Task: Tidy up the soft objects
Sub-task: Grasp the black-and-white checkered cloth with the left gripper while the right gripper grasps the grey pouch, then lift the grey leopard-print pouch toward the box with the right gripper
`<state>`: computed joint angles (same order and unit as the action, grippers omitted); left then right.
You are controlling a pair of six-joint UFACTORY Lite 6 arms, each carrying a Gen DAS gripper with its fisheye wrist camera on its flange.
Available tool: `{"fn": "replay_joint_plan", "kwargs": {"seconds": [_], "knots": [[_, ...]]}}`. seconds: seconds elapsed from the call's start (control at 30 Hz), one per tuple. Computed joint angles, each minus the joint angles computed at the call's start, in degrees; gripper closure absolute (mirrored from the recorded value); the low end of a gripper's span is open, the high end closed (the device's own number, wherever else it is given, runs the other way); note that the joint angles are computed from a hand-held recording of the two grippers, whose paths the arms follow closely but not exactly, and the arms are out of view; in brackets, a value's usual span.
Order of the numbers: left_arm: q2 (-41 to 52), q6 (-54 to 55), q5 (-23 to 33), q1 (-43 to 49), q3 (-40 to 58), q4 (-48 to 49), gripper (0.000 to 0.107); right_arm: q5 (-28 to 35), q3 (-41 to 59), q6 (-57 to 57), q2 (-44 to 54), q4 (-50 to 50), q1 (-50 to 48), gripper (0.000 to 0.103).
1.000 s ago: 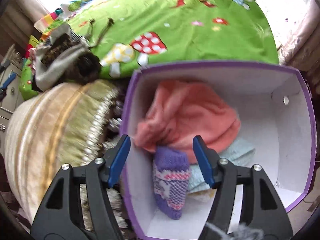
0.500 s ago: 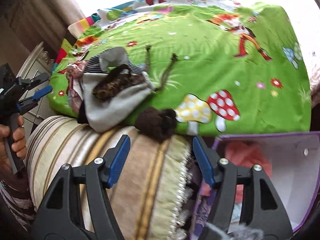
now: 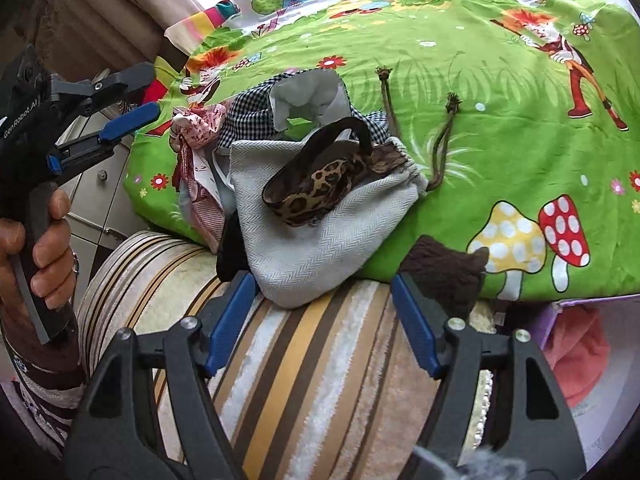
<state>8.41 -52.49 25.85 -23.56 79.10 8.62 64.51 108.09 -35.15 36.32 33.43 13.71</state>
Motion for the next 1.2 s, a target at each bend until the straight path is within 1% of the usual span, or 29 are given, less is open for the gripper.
{"fn": "replay_joint_plan", "kwargs": {"seconds": [0.07, 0.13, 0.23, 0.3, 0.4, 0.47, 0.5, 0.53, 0.57, 0.6, 0.63, 0.7, 0.73, 0.8, 0.83, 1.0, 1.2], "knots": [[7.07, 5.58, 4.8, -1.24, 9.0, -0.39, 0.045, 0.4, 0.78, 0.64, 1.07, 0.46, 0.56, 0.027], [14.2, 7.52, 10.47, -2.39, 18.4, 1.93, 0.045, 0.99, 1.86, 1.1, 2.26, 1.19, 0.83, 0.023], [23.46, 13.37, 16.21, -2.82, 30.48, 1.62, 0.045, 0.24, 3.83, 3.28, 4.27, 0.53, 1.65, 0.02], [30.51, 15.5, 21.66, -3.17, 39.64, 3.34, 0.045, 1.3, 6.89, 4.96, 6.77, 0.41, 1.92, 0.019], [39.2, 19.34, 27.32, -2.78, 50.42, 3.62, 0.045, 2.12, 10.67, 6.47, 9.83, 0.67, 2.06, 0.016], [43.78, 21.28, 29.91, -2.48, 55.98, 3.41, 0.046, 3.05, 13.59, 7.79, 12.32, 0.84, 2.13, 0.016], [45.07, 21.58, 30.42, -2.55, 57.26, 4.02, 0.053, 3.85, 15.93, 8.68, 14.18, 0.75, 2.1, 0.016], [46.55, 21.75, 31.44, -2.69, 59.1, 4.72, 0.07, 3.97, 17.23, 9.18, 15.19, 0.67, 2.16, 0.016], [46.93, 21.9, 31.72, -2.63, 59.35, 4.67, 0.077, 3.58, 17.46, 8.99, 15.31, 0.64, 2.35, 0.016], [45.74, 21.58, 30.42, -2.4, 57.19, 4.24, 0.085, 2.83, 17.22, 8.46, 14.92, 0.51, 2.66, 0.027], [43.64, 20.85, 28.49, -2.28, 53.86, 4.3, 0.088, 2.28, 16.65, 7.87, 14.34, 0.34, 2.93, 0.045], [41.24, 19.07, 27.31, -2.66, 51.01, 6.09, 0.09, 1.75, 16.44, 7.53, 13.93, -0.66, 3.34, 0.061], [39.68, 18.02, 26.38, -2.87, 49.31, 6.92, 0.091, 0.97, 15.35, 6.96, 13.13, -1.02, 3.45, 0.067], [36.75, 16.27, 24.69, -3.02, 46.21, 7.89, 0.091, -0.15, 13.15, 5.49, 11.48, -1.14, 3.31, 0.074], [35.4, 15.27, 24.02, -3.1, 44.75, 8.49, 0.092, -0.53, 12.79, 4.98, 10.88, -1.42, 3.06, 0.075], [28.75, 10.31, 20.49, -3.21, 36.62, 10.68, 0.092, -4.63, 3.99, -0.26, 2.66, -2.26, 2.55, 0.081], [19.75, 1.82, 16.28, -3.44, 26.01, 14.75, 0.092, -6.38, -3.87, -5.29, -6.14, -4.34, 1.86, 0.081]]}}
